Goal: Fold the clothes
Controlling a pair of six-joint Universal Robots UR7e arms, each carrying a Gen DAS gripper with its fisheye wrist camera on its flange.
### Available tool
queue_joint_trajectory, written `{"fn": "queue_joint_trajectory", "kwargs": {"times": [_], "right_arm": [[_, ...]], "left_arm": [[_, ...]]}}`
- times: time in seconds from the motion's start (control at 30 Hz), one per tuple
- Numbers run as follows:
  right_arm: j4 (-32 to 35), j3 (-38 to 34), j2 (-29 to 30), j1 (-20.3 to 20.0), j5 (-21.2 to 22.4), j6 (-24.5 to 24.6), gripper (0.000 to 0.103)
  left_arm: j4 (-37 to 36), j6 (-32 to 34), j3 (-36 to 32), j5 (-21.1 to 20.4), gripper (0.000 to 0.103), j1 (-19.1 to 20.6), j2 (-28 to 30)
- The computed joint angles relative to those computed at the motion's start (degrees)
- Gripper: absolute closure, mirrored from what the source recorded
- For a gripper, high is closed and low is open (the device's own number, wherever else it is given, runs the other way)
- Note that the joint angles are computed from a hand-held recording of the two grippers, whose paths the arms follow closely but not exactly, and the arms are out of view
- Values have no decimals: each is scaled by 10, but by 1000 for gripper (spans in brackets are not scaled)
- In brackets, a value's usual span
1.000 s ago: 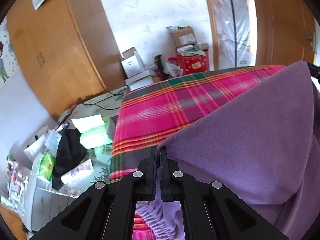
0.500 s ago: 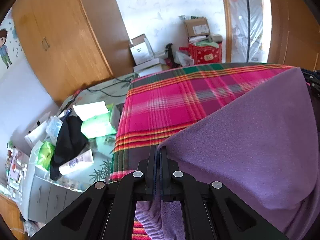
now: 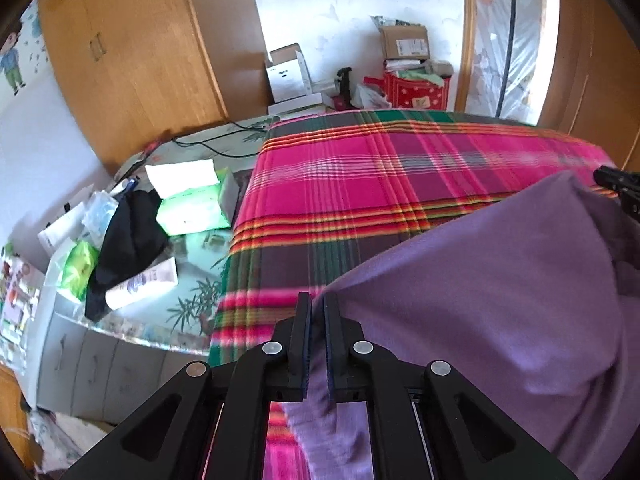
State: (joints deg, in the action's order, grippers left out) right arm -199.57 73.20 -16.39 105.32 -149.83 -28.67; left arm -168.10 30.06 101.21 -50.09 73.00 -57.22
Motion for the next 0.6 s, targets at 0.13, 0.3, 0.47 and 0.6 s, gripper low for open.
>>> {"fn": "queue_joint_trajectory", "kwargs": {"times": [0.13, 0.3, 0.47, 0.6], "right_arm": [[-20, 62, -35, 7, 11, 33, 92], [-54, 159, -83, 18, 33, 88, 87], [-107, 263, -114, 35, 66, 117, 85], [-138, 332, -122, 48, 78, 137, 83]], "left_arm": [[6, -19, 45, -5, 93, -5, -49], [65, -71, 104, -50, 93, 1, -125], [93, -96, 164, -63, 84, 4, -180], [119, -133, 193, -73, 83, 13, -210]]}}
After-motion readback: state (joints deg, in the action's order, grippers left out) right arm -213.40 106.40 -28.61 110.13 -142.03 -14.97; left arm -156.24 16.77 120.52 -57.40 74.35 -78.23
